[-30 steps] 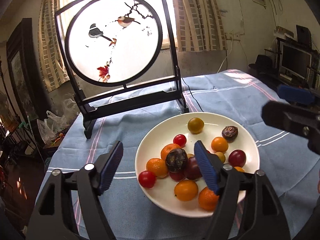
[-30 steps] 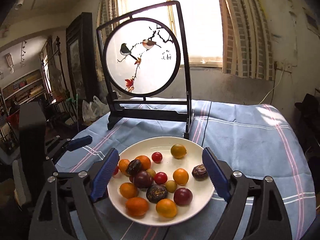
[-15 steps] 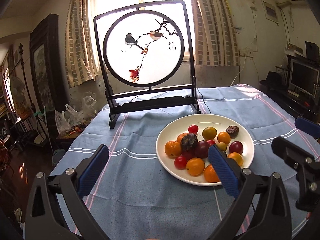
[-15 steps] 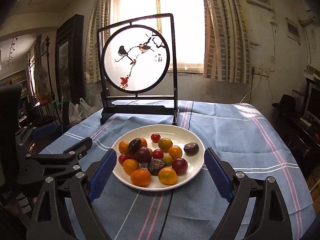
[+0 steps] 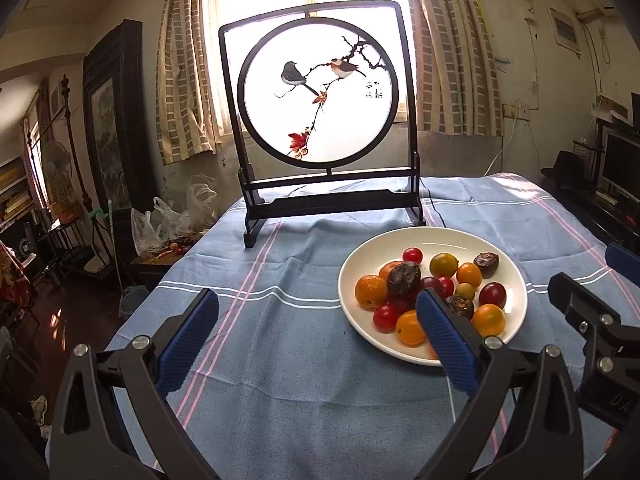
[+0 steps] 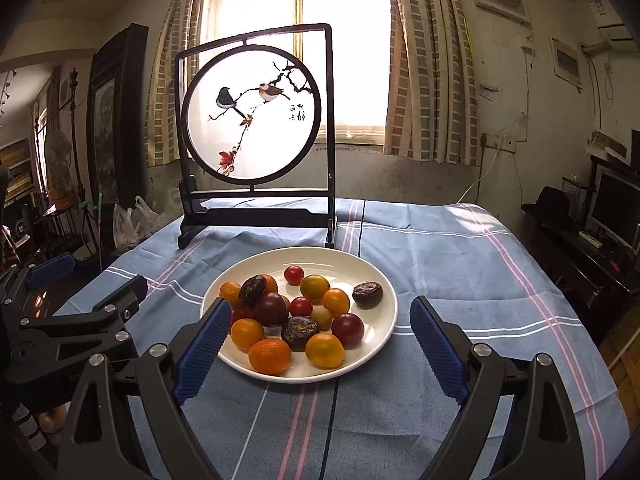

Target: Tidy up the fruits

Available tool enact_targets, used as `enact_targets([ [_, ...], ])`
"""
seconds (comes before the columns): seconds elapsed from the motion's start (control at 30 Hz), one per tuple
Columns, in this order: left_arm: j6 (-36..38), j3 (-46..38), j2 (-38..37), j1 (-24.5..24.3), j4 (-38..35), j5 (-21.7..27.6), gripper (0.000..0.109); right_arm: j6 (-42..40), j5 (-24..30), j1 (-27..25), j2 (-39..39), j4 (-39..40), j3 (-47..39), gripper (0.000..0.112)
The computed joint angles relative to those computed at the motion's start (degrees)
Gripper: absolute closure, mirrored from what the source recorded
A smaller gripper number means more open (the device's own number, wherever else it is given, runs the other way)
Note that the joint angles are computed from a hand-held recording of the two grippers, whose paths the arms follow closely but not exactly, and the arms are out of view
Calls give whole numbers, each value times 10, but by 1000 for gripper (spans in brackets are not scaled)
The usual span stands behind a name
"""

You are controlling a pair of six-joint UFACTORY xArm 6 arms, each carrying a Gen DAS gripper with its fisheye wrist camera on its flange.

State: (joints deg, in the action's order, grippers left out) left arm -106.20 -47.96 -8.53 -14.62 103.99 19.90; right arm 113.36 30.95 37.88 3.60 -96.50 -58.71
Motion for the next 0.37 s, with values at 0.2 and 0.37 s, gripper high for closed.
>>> enact_targets([
  [0.2, 12, -9, 6, 14, -13, -46, 11, 1, -16, -4, 0, 3, -1, 21],
  [0.37, 2, -12, 11, 15, -11, -47, 11, 2, -12, -3, -5, 2, 4, 20],
])
